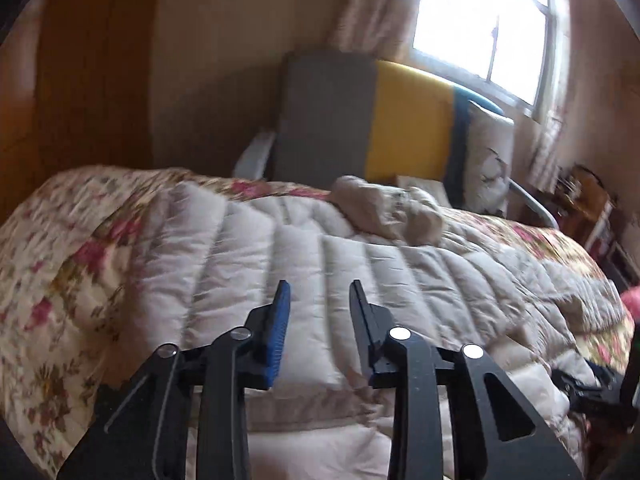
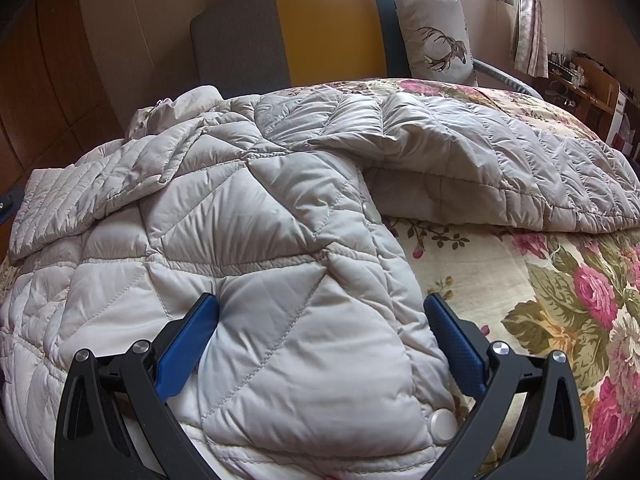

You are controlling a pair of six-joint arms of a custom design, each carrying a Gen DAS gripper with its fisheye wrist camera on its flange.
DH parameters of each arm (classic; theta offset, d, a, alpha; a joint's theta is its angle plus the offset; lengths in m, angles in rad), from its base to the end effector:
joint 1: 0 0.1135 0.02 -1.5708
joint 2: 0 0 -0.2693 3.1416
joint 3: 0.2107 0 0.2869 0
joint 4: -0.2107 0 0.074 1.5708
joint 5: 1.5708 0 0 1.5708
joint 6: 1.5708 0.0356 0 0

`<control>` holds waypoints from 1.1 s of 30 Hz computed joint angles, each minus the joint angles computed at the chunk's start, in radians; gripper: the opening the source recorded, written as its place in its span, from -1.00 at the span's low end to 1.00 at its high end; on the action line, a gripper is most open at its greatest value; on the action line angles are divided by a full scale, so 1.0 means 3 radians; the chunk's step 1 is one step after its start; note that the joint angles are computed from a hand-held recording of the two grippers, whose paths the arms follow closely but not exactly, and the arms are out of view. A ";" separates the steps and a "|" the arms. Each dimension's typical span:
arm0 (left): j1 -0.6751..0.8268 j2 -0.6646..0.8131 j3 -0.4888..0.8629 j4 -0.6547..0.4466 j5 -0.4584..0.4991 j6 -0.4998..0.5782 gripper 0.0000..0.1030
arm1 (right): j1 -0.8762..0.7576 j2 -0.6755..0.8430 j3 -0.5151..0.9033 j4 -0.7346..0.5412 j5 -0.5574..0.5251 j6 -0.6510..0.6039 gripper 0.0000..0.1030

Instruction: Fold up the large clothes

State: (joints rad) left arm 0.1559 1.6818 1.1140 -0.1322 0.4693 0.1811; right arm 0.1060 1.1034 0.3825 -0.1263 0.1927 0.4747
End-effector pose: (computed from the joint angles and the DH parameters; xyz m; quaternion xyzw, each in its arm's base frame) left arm 0.3972 0.0461 0.2127 0.1092 0.8805 -0.1390 0.4398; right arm 0.2206 0.0166 0.1322 0.2041 0.9089 0.0147 0.3633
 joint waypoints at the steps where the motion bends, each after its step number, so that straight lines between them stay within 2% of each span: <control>1: 0.0068 0.0179 0.0182 -0.0077 -0.0046 -0.0104 -0.51 | 0.0011 -0.0002 -0.0001 -0.0003 0.0011 0.0005 0.96; 7: 0.0224 0.0907 0.0810 -0.0313 -0.0328 -0.0206 -0.54 | 0.0061 -0.0014 0.0004 -0.0029 0.0089 0.0020 0.96; 10: 0.0297 0.1069 0.0837 -0.0294 -0.0156 -0.0309 -0.54 | 0.0126 0.0030 0.0068 -0.0126 0.0179 0.0047 0.96; 13: 0.0357 0.1016 0.0742 -0.0213 0.0028 -0.0342 -0.54 | 0.0303 0.0043 0.0364 -0.0582 0.0468 0.0067 0.96; 16: 0.0492 0.0940 0.0578 0.0008 0.0336 -0.0525 -0.50 | 0.0480 -0.0070 0.0580 -0.0571 0.0511 -0.0008 0.96; 18: 0.0521 0.0949 0.0563 0.0041 0.0381 -0.0598 -0.47 | 0.0601 0.0225 0.0905 -0.0551 0.0535 -0.0068 0.96; 24: 0.0463 0.0974 0.0618 -0.0035 0.0261 -0.0573 -0.47 | 0.0729 0.1564 0.1959 -0.0442 0.0544 -0.0256 0.96; 27: 0.0465 0.1043 0.0669 -0.0059 0.0223 -0.0581 -0.47 | 0.0726 0.2208 0.2443 -0.0680 0.0766 -0.0375 0.96; 29: 0.0465 0.1082 0.0691 -0.0069 0.0216 -0.0574 -0.47 | 0.0644 0.2420 0.2439 -0.0492 0.0609 -0.0472 0.96; 33: 0.0467 0.1118 0.0715 -0.0070 0.0217 -0.0572 -0.47 | 0.0517 0.2308 0.2235 -0.0278 0.0329 -0.0426 0.96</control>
State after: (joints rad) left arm 0.2962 2.0171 1.3287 -0.1531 0.5345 0.0095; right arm 0.2611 1.7959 1.0530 -0.2099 0.2913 0.3470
